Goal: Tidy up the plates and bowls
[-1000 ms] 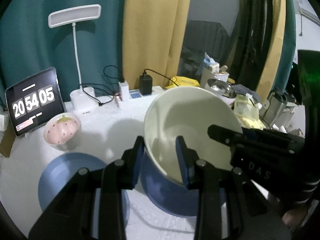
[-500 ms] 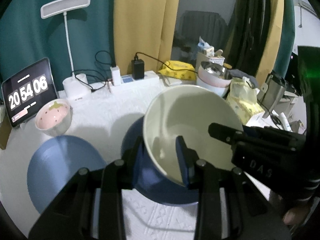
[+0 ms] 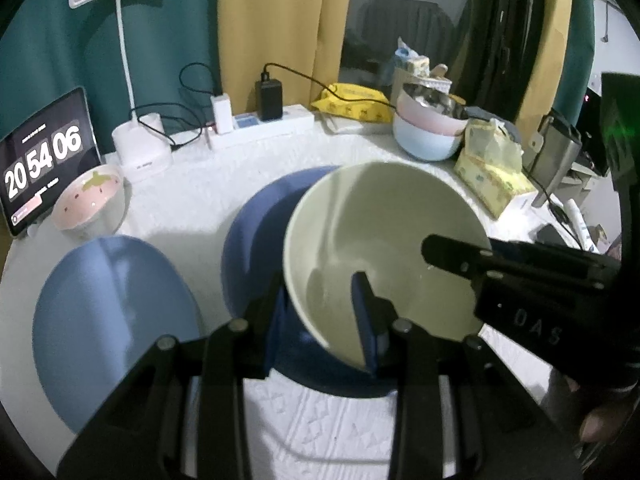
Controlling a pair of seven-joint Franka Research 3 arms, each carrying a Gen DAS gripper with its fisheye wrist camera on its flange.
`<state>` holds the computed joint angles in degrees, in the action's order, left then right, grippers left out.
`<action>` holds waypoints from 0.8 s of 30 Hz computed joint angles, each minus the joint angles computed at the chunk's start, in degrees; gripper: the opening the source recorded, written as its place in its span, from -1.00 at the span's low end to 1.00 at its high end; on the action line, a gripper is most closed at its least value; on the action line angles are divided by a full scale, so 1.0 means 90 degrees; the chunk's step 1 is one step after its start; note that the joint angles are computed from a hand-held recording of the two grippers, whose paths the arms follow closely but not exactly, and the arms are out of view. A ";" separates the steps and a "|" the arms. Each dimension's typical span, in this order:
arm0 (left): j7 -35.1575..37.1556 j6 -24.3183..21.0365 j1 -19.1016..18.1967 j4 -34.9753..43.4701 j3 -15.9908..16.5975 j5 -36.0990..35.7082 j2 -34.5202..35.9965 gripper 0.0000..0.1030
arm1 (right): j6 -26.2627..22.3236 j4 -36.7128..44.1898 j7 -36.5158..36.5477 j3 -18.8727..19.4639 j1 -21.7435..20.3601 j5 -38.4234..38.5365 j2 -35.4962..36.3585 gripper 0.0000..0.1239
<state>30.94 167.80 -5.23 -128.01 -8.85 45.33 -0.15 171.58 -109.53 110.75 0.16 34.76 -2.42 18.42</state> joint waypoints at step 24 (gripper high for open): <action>0.0681 -0.0212 -0.0008 0.0239 0.0102 -0.0658 0.0273 -0.35 | -0.0611 0.0867 0.0381 -0.0272 0.0286 -0.0615 0.0532 -0.59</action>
